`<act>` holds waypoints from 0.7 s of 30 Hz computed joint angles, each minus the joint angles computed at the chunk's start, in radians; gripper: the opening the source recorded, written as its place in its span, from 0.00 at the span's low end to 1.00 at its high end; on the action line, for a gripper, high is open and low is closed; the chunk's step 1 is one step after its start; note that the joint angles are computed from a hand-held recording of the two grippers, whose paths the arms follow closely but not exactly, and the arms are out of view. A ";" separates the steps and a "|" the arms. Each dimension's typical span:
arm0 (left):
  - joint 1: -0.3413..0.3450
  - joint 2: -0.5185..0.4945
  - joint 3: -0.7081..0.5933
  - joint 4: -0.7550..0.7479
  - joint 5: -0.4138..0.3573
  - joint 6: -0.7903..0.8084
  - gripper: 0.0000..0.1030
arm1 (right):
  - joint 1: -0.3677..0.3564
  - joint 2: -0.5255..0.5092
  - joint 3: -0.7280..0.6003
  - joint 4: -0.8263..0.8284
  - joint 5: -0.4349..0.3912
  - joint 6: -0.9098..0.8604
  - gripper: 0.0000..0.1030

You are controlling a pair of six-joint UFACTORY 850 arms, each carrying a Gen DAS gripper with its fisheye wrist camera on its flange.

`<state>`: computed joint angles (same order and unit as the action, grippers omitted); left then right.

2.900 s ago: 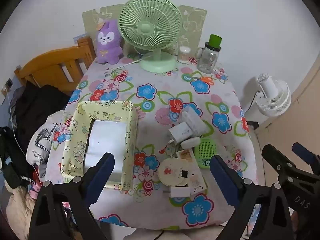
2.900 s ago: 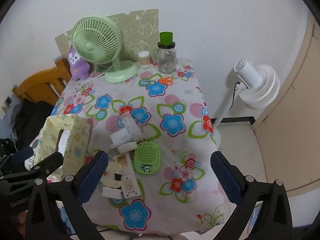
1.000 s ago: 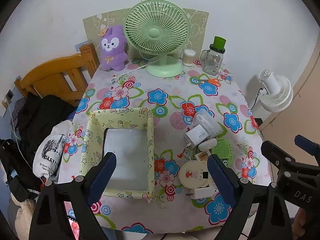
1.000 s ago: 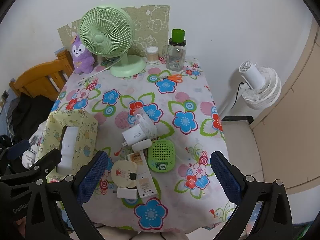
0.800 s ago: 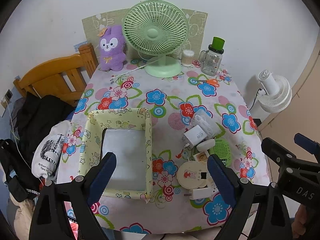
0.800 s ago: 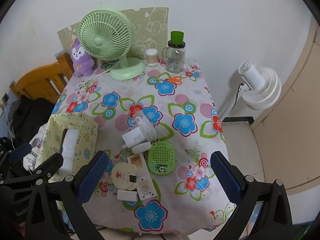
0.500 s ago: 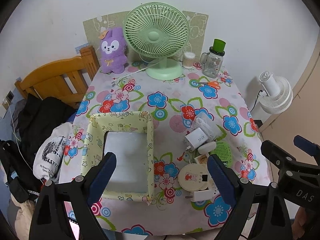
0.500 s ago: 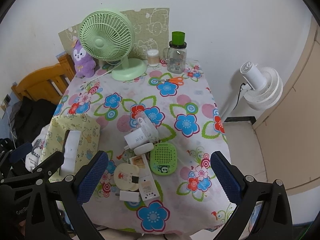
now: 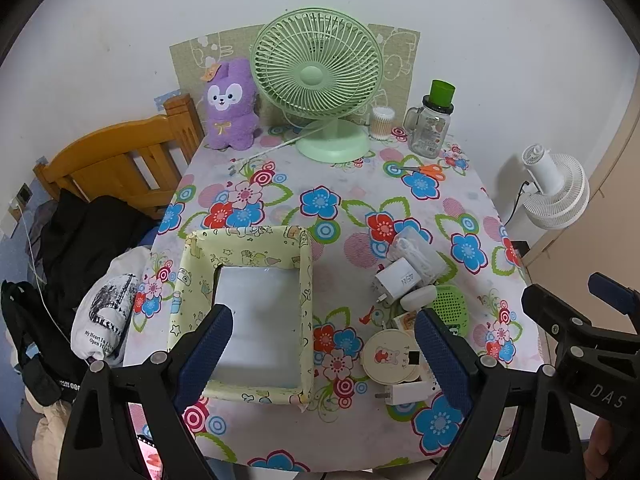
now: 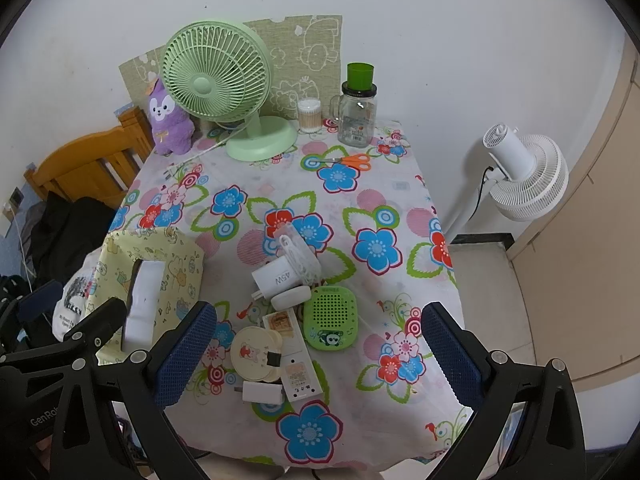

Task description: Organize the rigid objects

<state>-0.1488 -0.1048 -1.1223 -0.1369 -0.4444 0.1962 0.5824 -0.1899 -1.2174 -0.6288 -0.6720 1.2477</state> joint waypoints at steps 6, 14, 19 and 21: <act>-0.003 -0.003 0.001 0.008 -0.003 -0.015 0.90 | -0.002 -0.003 -0.001 0.012 -0.001 -0.026 1.00; -0.022 -0.027 -0.009 0.037 -0.020 -0.064 0.90 | -0.032 -0.004 0.009 0.049 0.031 -0.092 1.00; -0.039 -0.044 -0.014 0.055 -0.027 -0.099 0.90 | -0.058 -0.007 0.018 0.079 0.059 -0.141 1.00; -0.047 -0.053 -0.017 0.056 -0.031 -0.102 0.90 | -0.072 -0.009 0.022 0.104 0.069 -0.169 1.00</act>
